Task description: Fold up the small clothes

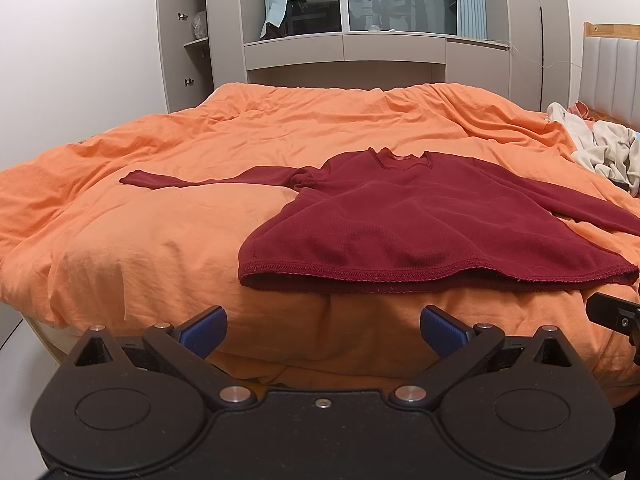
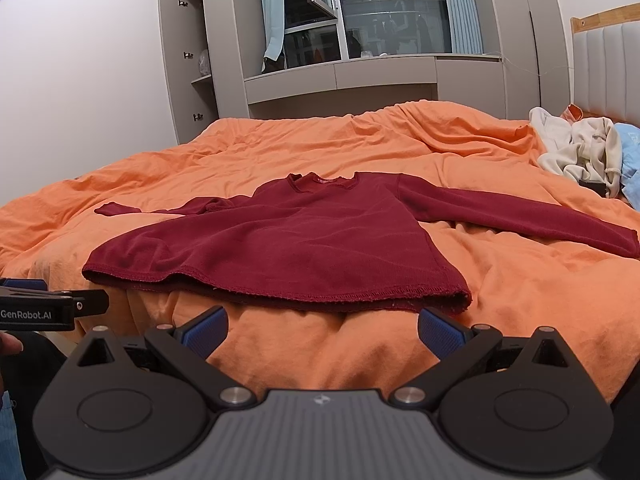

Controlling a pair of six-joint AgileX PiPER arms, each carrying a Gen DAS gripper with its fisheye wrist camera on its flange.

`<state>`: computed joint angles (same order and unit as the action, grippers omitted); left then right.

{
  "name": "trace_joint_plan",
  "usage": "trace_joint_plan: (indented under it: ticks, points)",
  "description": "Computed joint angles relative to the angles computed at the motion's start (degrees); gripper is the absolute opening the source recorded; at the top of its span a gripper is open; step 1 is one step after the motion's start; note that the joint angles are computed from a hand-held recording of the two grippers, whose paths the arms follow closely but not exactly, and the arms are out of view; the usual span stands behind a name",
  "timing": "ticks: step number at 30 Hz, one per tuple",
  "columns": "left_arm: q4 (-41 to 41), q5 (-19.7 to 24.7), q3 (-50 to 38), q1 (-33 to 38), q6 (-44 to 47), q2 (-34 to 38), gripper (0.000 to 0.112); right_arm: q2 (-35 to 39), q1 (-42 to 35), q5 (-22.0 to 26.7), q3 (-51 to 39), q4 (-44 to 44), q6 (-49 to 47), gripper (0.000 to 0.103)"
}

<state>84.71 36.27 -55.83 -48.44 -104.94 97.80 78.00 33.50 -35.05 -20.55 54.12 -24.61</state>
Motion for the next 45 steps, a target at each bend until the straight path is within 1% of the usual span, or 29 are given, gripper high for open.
trace_joint_plan:
  ticks: [19, 27, 43, 45]
  points:
    - [-0.16, -0.04, -0.09, 0.05, 0.16, 0.04, 0.103, 0.21, 0.85, -0.27, -0.40, 1.44, -0.81, 0.103]
    - [-0.07, -0.06, -0.06, 0.05, 0.10, 0.02, 0.103, -0.17, 0.46, -0.47, 0.64, -0.08, 0.52, 0.103]
    - [0.21, -0.11, -0.18, 0.13, -0.14, 0.07, 0.103, -0.31, 0.82, -0.57, 0.59, 0.62, 0.09, 0.103]
    - [-1.03, 0.39, -0.56, -0.41, 1.06, -0.49, 0.103, -0.27, 0.86, -0.62, 0.57, 0.70, 0.04, 0.103]
